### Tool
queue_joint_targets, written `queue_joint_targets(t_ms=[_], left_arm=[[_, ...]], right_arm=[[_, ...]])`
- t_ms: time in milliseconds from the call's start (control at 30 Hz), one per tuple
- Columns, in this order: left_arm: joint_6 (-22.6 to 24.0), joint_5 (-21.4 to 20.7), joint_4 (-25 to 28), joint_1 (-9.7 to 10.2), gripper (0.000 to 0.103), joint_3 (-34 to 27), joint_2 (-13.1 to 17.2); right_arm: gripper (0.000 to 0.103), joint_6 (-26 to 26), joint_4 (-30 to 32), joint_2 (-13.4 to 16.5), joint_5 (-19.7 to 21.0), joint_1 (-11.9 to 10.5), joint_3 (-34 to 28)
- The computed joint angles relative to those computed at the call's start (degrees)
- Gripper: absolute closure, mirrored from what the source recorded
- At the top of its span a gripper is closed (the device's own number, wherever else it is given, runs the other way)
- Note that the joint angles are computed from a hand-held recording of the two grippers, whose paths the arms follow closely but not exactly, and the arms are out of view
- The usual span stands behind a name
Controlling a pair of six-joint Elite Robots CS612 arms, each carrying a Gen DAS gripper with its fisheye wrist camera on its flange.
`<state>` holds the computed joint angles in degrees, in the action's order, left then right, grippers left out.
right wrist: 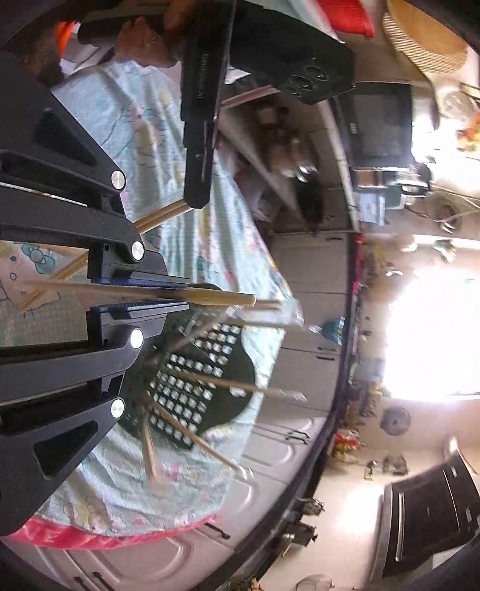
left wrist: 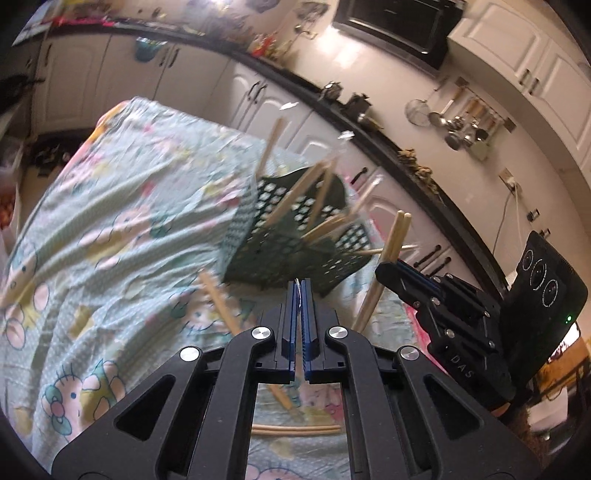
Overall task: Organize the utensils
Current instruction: 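Lift both held chopsticks and carry them above the green basket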
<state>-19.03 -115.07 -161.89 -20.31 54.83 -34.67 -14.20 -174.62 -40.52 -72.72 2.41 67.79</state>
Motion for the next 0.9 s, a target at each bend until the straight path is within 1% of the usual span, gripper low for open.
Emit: queue_joint_targets(t_ms=[100, 200, 500, 667, 900], left_arm=[[1.43, 0.17, -0.5, -0.55, 0.103, -0.04, -0.57], [2.5, 0.19, -0.78, -0.97, 0.103, -0.28, -0.96], [4.79, -0.11, -1.84, -2.09, 0.103, -1.44, -1.6], [5.12, -0.82, -2.29, -2.38, 0.103, -2.73, -1.36], [5.51, -2.25, -3.2, -2.75, 0.103, -4.78, -0.77]], right_arm=[[0.096, 2.18, -3.28, -1.19, 0.58, -0.8, 1.77], [0.096, 3.55, -6.25, -1.79, -0.37, -1.08, 2.89], [0.096, 5.76, -10.11, -2.67, -0.62, -2.08, 4.11], [0.096, 7.13, -12.1, -3.08, -1.0, -2.29, 4.61], [0.096, 8.53, -15.31, -3.78, -0.43, -2.67, 5.42]])
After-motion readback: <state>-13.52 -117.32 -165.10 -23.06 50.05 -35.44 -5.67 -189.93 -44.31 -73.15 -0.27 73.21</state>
